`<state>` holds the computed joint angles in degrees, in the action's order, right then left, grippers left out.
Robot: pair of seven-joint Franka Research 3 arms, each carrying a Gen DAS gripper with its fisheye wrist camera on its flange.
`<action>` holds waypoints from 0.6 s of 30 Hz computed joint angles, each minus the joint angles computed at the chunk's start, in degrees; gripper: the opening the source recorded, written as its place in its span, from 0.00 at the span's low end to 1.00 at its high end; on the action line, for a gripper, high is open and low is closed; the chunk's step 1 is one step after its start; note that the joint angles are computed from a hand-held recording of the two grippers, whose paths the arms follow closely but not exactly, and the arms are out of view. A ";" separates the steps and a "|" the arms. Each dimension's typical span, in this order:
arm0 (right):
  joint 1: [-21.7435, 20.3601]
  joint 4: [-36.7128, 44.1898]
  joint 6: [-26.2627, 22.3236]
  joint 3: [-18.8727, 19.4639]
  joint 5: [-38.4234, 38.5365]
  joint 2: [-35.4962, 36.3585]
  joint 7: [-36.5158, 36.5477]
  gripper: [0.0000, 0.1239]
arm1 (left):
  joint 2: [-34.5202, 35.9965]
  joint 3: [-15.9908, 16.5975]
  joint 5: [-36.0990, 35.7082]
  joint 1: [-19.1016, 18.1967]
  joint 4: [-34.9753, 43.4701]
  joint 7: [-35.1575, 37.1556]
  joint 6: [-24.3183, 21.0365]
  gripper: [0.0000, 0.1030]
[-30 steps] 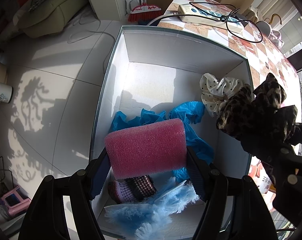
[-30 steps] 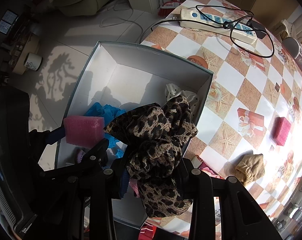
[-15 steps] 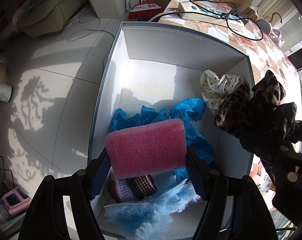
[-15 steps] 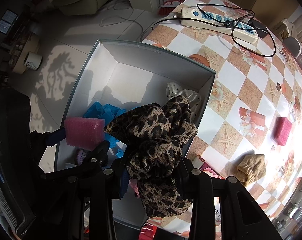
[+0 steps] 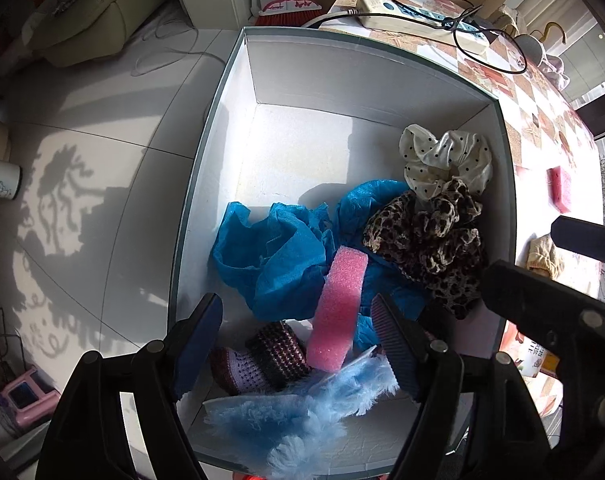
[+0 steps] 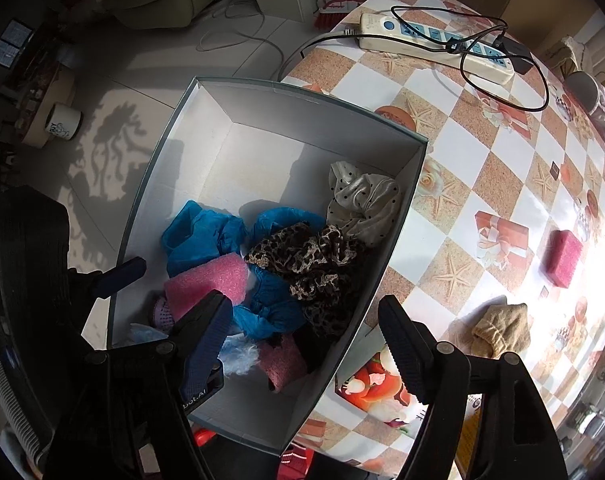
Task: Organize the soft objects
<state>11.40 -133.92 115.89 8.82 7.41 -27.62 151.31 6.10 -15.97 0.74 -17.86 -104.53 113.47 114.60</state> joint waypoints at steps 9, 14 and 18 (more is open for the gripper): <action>0.50 -1.83 1.39 -0.29 2.81 -2.14 0.91 0.82 | -2.93 0.27 -3.72 0.77 -2.40 3.86 5.21 0.81; 0.01 -0.33 -1.42 1.90 0.01 -3.78 3.56 0.82 | -2.35 1.03 -10.56 2.14 0.02 7.33 -0.46 0.82; 0.48 1.22 -3.97 4.15 -2.54 -4.54 6.56 0.82 | -5.57 1.54 -12.22 2.72 -3.21 10.66 0.99 0.89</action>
<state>11.88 -132.70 111.92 12.98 4.87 -32.16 157.87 0.53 -14.44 -11.49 -15.14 -107.74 124.13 115.58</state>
